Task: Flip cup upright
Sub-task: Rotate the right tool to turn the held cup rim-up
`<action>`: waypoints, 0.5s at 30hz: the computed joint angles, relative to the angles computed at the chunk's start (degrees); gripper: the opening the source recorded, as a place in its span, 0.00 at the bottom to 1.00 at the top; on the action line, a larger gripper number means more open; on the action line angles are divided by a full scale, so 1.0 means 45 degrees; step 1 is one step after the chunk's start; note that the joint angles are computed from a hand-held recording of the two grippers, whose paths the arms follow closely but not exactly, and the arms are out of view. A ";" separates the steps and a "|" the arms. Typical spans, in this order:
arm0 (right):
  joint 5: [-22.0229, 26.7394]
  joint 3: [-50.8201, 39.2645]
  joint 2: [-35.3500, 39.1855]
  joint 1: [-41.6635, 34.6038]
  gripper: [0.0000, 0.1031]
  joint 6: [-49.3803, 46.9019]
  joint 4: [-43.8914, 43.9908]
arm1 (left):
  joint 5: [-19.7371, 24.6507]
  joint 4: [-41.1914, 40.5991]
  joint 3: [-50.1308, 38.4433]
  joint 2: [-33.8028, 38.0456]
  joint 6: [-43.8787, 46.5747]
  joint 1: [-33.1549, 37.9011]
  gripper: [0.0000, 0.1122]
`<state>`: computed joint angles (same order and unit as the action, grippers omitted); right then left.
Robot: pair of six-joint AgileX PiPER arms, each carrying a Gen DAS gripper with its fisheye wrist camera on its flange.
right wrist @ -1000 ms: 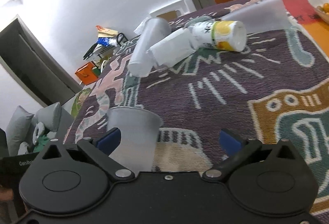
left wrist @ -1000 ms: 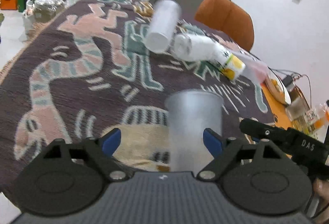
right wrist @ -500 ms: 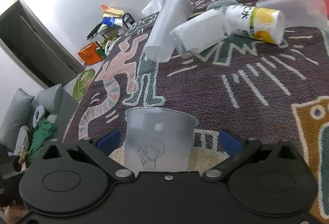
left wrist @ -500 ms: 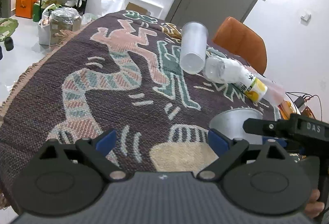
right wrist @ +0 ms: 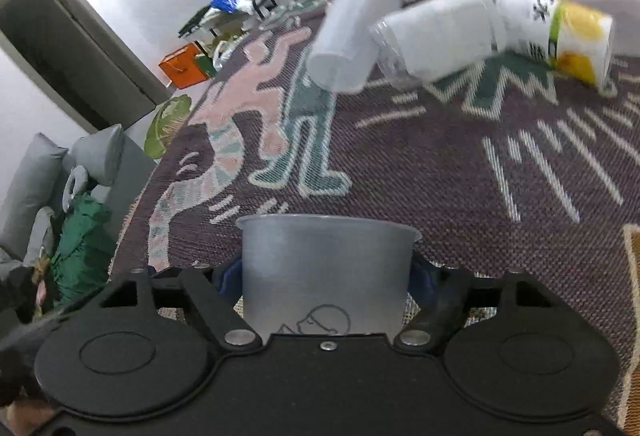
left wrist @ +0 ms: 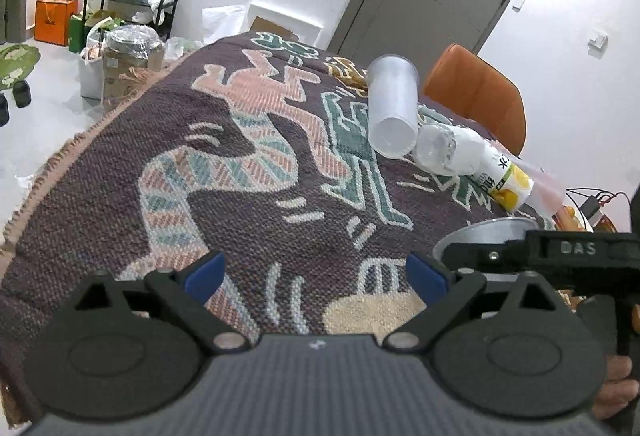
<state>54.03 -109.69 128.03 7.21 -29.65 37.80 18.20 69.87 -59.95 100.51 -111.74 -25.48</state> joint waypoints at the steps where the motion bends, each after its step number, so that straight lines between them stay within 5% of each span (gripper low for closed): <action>1: -0.0100 0.0224 -0.0151 -0.0052 0.72 -0.0140 0.0168 | 0.0058 0.0055 -0.0009 -0.0023 -0.0047 0.0000 0.86; 8: -0.1579 0.2115 -0.1605 -0.0501 0.72 -0.2214 0.1731 | 0.0257 0.0412 -0.0116 -0.0233 -0.0344 -0.0185 0.86; 15: -0.3568 0.4880 -0.3656 -0.0743 0.72 -0.6788 0.4979 | 0.0617 0.0553 -0.0406 -0.0300 -0.0227 -0.0667 0.86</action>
